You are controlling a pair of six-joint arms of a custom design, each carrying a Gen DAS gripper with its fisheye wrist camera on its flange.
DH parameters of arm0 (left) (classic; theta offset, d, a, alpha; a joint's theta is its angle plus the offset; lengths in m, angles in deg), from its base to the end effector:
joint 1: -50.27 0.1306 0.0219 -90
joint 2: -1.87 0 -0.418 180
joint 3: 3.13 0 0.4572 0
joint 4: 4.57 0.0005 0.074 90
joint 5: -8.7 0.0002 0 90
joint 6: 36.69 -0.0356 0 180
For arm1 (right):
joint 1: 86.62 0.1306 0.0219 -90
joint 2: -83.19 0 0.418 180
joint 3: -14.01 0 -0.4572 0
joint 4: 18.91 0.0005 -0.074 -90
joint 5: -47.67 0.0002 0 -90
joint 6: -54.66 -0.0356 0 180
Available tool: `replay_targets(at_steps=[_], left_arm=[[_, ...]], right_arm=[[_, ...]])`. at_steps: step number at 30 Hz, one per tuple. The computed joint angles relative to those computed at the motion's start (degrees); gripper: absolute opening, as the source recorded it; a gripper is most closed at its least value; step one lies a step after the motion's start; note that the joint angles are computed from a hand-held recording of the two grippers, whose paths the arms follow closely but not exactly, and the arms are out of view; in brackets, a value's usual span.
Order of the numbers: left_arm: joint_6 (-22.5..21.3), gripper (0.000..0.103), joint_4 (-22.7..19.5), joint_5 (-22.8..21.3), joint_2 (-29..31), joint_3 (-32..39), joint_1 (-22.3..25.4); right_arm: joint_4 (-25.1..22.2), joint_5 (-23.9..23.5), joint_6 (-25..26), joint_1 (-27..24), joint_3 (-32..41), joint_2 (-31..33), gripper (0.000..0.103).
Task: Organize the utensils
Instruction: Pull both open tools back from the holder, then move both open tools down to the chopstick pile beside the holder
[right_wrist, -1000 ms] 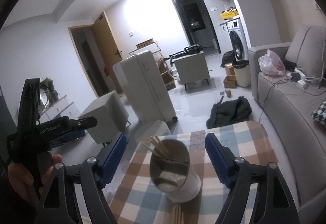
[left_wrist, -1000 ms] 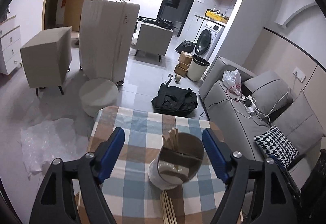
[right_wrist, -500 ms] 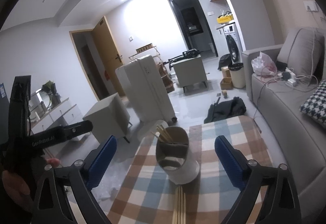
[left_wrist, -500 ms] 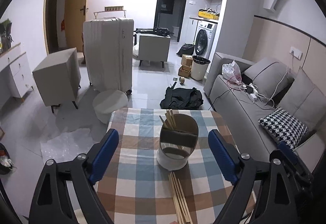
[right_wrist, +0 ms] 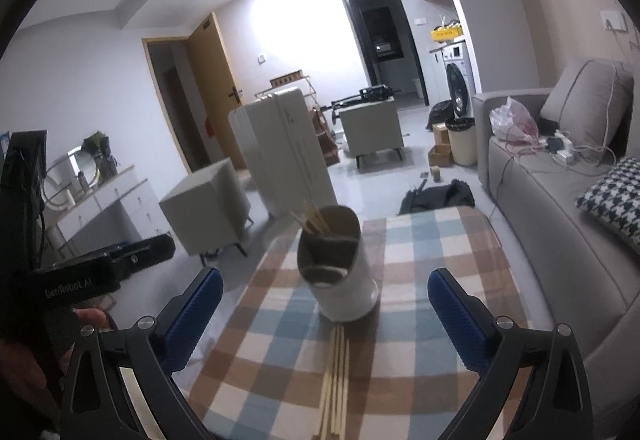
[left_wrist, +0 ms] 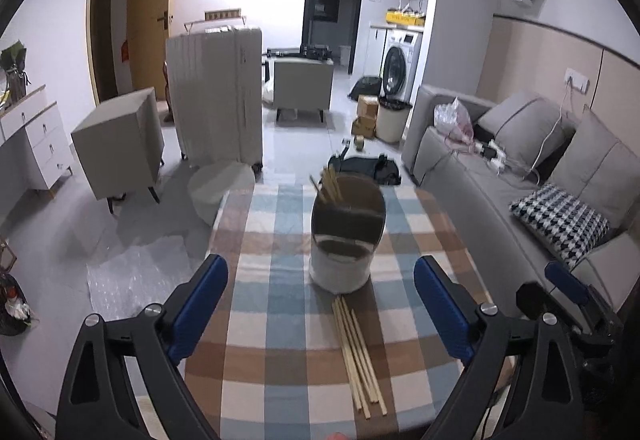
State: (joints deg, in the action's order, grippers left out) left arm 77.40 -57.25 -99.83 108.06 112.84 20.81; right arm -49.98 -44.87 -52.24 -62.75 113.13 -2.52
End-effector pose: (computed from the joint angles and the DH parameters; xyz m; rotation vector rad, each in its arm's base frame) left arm 0.5868 -0.3190 0.5362 -0.0549 2.2743 -0.1151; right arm 0.5546 0.2466 0.5373 -0.1538 2.0580 0.4899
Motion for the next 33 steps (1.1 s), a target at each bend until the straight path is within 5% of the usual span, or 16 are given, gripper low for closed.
replay_targets(at_steps=[15, 33], left_arm=[[4.5, 0.092, -1.2, 7.7, 2.6, -4.2, 2.5], [11.6, 0.092, -12.7, 14.4, 8.1, 1.4, 6.0]], right_arm=[[-11.2, -1.6, -1.2, -0.3, 3.4, 6.5, 0.098], [-36.1, -5.9, 2.5, 0.0, 24.7, 28.5, 0.040]])
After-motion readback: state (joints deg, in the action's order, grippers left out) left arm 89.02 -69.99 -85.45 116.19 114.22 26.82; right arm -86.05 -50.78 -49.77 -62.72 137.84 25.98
